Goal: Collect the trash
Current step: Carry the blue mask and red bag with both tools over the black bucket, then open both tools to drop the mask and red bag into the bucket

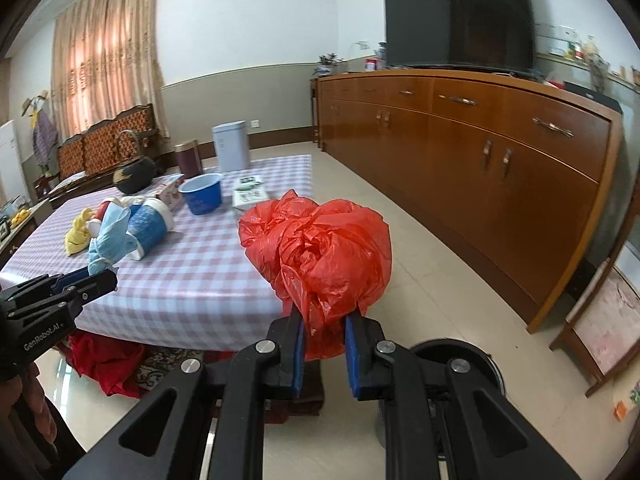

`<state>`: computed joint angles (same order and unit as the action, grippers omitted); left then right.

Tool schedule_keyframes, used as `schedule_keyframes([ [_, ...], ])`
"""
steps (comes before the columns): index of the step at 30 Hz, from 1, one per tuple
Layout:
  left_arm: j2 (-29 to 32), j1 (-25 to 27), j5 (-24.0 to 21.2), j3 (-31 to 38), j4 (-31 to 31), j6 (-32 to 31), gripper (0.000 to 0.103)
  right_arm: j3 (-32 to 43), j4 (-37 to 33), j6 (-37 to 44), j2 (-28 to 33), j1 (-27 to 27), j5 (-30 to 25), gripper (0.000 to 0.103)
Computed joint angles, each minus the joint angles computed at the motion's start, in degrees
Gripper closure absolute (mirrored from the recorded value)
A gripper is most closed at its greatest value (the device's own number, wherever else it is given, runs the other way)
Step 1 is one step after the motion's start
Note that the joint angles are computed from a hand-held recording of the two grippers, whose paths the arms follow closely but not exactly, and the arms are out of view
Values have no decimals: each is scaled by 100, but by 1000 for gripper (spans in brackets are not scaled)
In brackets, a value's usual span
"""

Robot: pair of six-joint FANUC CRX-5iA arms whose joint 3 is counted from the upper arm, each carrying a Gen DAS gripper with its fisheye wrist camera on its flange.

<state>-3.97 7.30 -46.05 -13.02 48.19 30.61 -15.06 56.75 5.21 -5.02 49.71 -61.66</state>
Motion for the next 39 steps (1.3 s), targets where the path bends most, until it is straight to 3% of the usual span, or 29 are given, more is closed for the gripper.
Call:
schedule_keyframes([
  [13, 0, -643, -221, -114, -9, -206, 80, -851, -167, -642, -817, 234, -862, 85],
  [25, 291, -1282, -447, -26, -203, -284, 80, -1472, -572, -897, -1327, 205, -1069, 85],
  [32, 708, -1689, -635, 223, -523, -168, 80, -1883, -876, -836, -1598, -45, -849, 85],
  [39, 1379, -2173, -647, 613, -896, 82, 80, -2319, -1349, -354, -1662, -706, -45, 85],
])
